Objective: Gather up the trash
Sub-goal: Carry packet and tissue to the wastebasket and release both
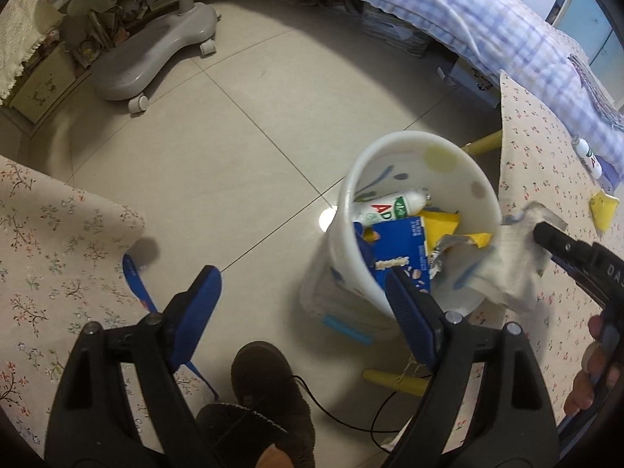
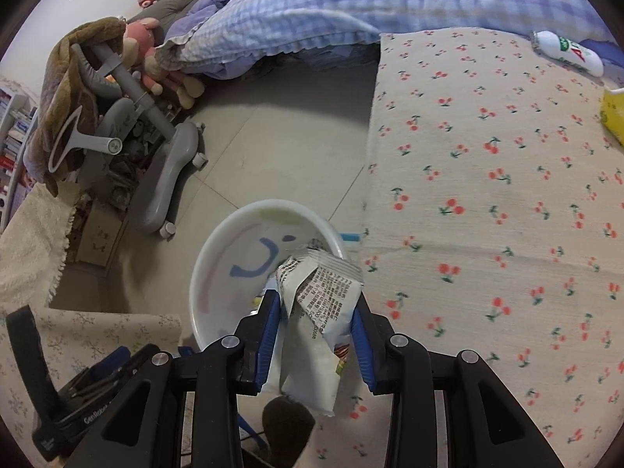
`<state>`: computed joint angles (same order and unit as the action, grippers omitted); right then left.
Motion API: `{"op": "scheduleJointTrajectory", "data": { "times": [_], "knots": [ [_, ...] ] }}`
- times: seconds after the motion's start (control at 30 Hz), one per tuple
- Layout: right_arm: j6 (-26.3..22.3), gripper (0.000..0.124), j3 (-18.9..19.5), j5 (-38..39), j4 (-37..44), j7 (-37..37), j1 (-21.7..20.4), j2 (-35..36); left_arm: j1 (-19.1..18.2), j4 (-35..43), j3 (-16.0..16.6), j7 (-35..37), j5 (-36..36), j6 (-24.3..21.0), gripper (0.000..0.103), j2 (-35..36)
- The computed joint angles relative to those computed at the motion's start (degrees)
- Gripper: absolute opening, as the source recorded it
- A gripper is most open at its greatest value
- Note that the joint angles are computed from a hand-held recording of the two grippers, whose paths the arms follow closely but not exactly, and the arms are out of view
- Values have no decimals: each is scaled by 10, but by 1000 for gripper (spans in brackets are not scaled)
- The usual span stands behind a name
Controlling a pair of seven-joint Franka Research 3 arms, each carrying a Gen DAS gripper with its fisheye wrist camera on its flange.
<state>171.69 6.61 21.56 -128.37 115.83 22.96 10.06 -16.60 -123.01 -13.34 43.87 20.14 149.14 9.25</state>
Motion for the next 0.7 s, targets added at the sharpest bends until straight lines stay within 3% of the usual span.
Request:
{"op": "scheduleJointTrajectory", "data": {
  "times": [0.1,0.27,0.33,0.43,0.53,0.7],
  "knots": [
    [7,37,17,30,14,-24,-11,16,3,-6,0,5,-6,2,86,-3],
    [29,43,76,152,27,-129,-55,28,5,-11,1,11,-7,4,86,-5],
    [25,57,62,152,26,-128,-42,23,6,-14,1,12,-7,8,86,-8],
    [23,66,21,105,7,-79,-10,5,6,-14,0,16,-8,11,87,-8],
    [19,70,-1,65,-12,-40,3,-12,4,-10,-4,26,-17,10,95,-6],
    [8,73,-29,-20,-56,41,7,-53,-5,0,-7,28,-12,10,96,2]
  ]
}}
